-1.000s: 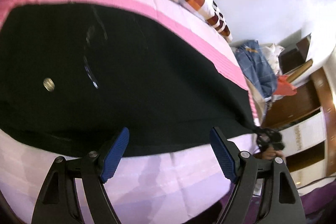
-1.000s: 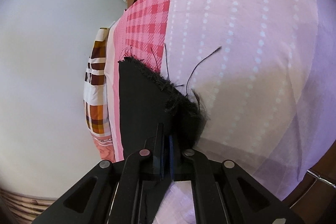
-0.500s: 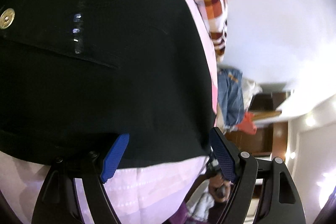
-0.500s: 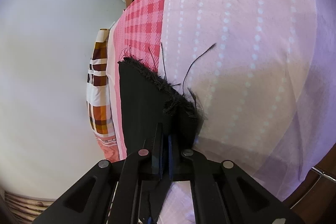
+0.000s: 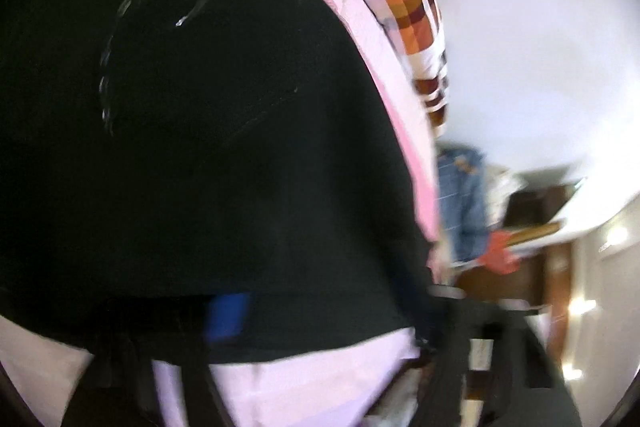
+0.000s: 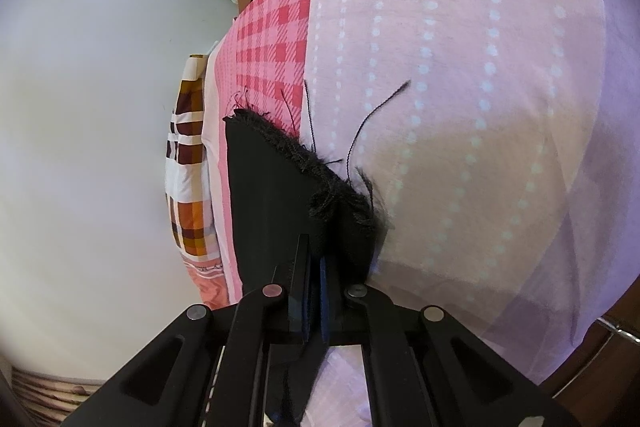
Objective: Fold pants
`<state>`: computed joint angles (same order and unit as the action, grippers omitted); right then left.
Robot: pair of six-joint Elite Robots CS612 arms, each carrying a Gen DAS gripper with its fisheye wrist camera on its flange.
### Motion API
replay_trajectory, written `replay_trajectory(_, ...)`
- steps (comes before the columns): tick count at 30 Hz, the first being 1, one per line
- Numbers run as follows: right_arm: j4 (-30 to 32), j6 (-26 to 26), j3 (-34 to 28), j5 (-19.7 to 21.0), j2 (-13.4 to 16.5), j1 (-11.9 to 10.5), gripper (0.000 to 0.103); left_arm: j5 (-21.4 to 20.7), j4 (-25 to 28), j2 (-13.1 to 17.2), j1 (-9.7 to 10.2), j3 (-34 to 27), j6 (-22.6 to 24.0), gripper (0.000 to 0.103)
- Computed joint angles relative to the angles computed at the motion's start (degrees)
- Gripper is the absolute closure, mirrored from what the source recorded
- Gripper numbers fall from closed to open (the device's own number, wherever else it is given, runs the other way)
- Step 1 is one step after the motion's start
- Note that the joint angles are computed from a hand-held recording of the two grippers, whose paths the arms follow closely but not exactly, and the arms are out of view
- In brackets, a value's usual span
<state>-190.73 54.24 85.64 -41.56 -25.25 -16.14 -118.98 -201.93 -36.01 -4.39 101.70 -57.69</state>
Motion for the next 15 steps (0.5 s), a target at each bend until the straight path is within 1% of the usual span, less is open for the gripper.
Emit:
replay_trajectory(1, 0.49, -0.98, 0.2, -0.56, -0.3, 0.12, 0.102, 2.12, 2.04, -0.74, -0.33, 0.49, 1.17, 0.092)
replay_trajectory(3, 1.69, -3.18, 0.42, -1.5, -0.83, 0.32, 0.102, 4.68, 1.27, -1.18, -0.22, 1.57, -1.05, 0.092)
replay_trajectory(5, 2.06, -3.37, 0.37, -1.35, -0.87, 0.29, 0.102, 5.91, 0.32, -1.79, 0.03, 2.7, -1.42, 0.093)
replay_trajectory(9, 3.07, -4.79, 0.56, -1.88, -1.29, 0.37, 0.102, 8.02, 0.89, -3.88, -0.1, 4.48, 1.98, 0.093)
replay_trajectory(13, 2.97, -4.5, 0.71, -1.63, -1.39, 0.3, 0.101, 8.65, 1.38, -5.42, 0.01, 6.26, 1.45, 0.093)
replay_trajectory(15, 2.91, -4.66, 0.62, -1.69, -1.3, 0.32, 0.101, 9.48, 3.39, -6.28, 0.07, 7.24, 3.22, 0.093)
